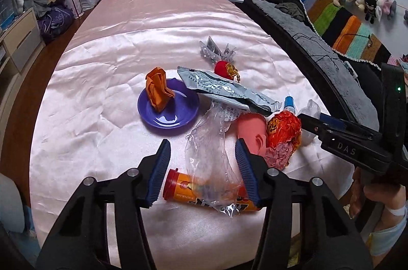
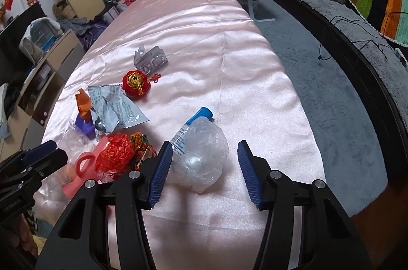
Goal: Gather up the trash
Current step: 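Grasp the clear plastic bottle with the right tool while the left grasps the clear plastic bag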
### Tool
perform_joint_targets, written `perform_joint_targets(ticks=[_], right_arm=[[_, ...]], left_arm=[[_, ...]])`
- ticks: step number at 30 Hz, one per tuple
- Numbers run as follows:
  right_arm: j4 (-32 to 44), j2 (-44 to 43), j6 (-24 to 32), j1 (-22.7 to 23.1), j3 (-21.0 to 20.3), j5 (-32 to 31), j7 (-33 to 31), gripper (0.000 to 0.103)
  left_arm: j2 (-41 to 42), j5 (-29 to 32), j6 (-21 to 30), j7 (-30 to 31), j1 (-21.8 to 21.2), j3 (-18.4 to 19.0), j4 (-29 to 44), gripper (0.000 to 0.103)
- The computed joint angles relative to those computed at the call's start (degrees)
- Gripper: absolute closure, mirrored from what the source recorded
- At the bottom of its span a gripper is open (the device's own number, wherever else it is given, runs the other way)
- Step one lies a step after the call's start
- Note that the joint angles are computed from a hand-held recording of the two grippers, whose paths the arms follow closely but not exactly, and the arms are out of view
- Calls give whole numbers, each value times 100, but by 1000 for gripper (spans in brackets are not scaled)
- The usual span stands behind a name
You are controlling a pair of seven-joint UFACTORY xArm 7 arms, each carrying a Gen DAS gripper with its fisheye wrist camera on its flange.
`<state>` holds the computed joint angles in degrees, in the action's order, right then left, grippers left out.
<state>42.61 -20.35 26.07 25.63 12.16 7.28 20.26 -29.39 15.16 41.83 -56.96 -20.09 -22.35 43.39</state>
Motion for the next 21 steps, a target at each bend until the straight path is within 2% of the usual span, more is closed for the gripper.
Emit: perform_joint_targets(ticks=[3,7,11,16,21], right_arm=[[-14,50,-106,141,-90,191,-222,62],[67,88,-92,98,29,38,-236,78],[84,7,-72,27,111,-158,-125,80],[66,-384,-26,-29,181,-361,34,81],[0,-911,151,120,206,-326,37,81]], left_arm=[[101,-14,-91,70,-21,39,-1,70],[150,43,-73,98,2,33,32,80],[47,138,2,46,28,-5,56,89],[-295,293,398,-74,92,-184,199,90],[-717,279,954,-185,29,-432,390,90]])
